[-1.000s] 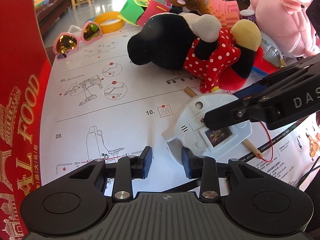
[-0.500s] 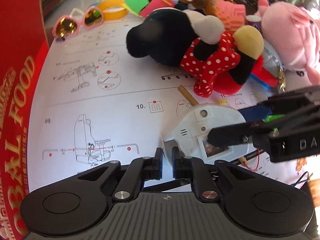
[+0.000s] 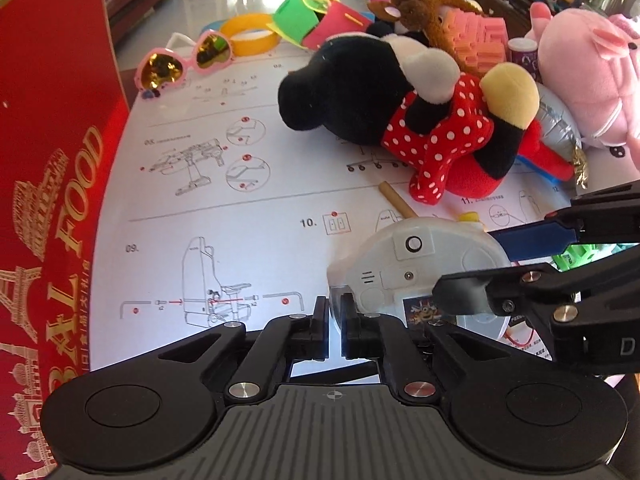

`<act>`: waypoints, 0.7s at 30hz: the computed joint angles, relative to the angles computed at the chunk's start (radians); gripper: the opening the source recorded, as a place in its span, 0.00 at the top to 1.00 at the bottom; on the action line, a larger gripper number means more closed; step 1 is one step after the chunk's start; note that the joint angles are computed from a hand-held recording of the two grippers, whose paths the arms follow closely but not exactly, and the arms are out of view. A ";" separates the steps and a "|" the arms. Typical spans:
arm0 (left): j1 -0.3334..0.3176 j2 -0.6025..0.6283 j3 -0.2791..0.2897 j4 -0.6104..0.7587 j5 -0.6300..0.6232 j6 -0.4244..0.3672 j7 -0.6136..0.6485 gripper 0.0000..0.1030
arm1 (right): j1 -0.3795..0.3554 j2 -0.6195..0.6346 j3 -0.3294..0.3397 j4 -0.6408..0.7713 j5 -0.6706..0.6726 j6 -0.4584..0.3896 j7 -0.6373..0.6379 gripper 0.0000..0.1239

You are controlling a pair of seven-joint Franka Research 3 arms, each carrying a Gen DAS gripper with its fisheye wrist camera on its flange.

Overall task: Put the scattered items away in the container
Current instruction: 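Close the left tool on the white toy while the right tool grips it too, then lift the white toy with both tools and carry it to the box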

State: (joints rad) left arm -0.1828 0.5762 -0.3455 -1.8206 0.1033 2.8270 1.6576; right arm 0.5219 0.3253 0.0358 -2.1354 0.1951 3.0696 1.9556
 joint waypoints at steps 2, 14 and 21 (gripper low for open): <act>0.001 -0.009 0.001 -0.008 0.000 0.011 -0.004 1.00 | 0.021 -0.007 -0.021 -0.002 -0.014 0.001 0.018 0.62; 0.039 -0.085 -0.036 -0.085 -0.026 0.084 0.001 1.00 | 0.218 -0.075 -0.232 -0.042 -0.273 0.018 0.269 0.62; 0.058 -0.183 -0.053 -0.130 -0.058 0.093 0.005 0.99 | 0.331 -0.145 -0.364 -0.038 -0.553 -0.006 0.501 0.62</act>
